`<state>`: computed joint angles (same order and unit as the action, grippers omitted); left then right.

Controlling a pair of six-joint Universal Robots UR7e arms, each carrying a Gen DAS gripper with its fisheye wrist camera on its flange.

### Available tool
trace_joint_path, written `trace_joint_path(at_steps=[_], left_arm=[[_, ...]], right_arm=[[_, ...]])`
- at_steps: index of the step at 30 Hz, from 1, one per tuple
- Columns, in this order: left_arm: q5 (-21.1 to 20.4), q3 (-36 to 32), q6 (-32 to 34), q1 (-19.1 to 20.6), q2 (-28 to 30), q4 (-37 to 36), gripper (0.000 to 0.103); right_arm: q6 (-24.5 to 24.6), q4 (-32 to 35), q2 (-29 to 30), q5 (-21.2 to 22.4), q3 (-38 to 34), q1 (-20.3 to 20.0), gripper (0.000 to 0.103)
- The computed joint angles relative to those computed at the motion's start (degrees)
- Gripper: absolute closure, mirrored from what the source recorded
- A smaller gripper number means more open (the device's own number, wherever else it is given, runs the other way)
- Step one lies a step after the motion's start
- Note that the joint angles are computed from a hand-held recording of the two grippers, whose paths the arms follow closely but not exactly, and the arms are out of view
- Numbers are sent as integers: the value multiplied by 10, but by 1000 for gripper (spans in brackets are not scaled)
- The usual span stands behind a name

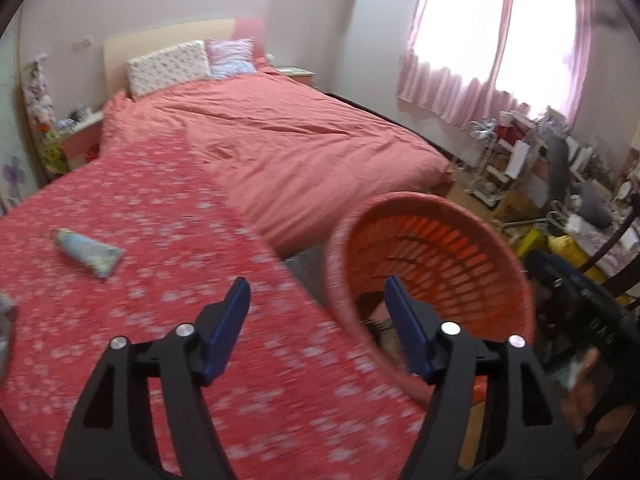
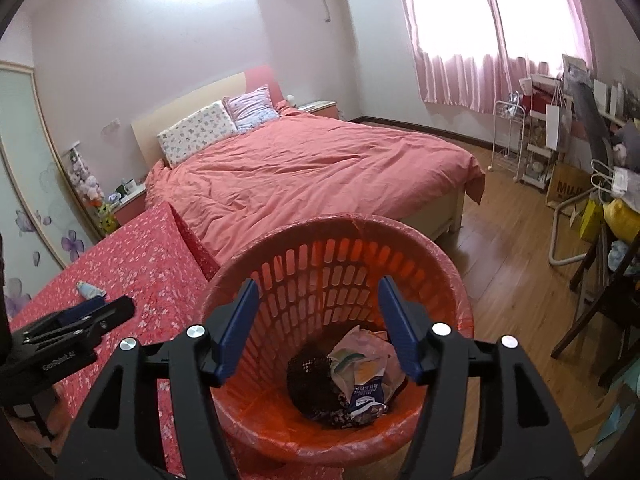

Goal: Collect trash
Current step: 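Move both tools back over the bed and grasp the grey-green sock with the left tool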

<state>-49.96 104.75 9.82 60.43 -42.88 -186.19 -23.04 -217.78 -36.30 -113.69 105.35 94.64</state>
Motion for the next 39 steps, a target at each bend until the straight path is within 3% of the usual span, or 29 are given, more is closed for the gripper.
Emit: trace_joint_path(at_steps=[7,19,23,33,39], left_arm=[[69,55,4,20,-57,-29,24],[175,116,-12,95,-167,-70,22],[190,112,-9,121,-190,-75,22],[164,69,-19,163,-194,-25,22],[166,33,-20,170,-170,13,32]], right_arm=[[-10,8,16,-16,-7,16,41],[-29,25,60,-41,-30,57,41],[-28,36,76,-40,-40,70,33],[-31,78,98,-34,-66,91,32],[-39,99,112,-31,-81,104,32]])
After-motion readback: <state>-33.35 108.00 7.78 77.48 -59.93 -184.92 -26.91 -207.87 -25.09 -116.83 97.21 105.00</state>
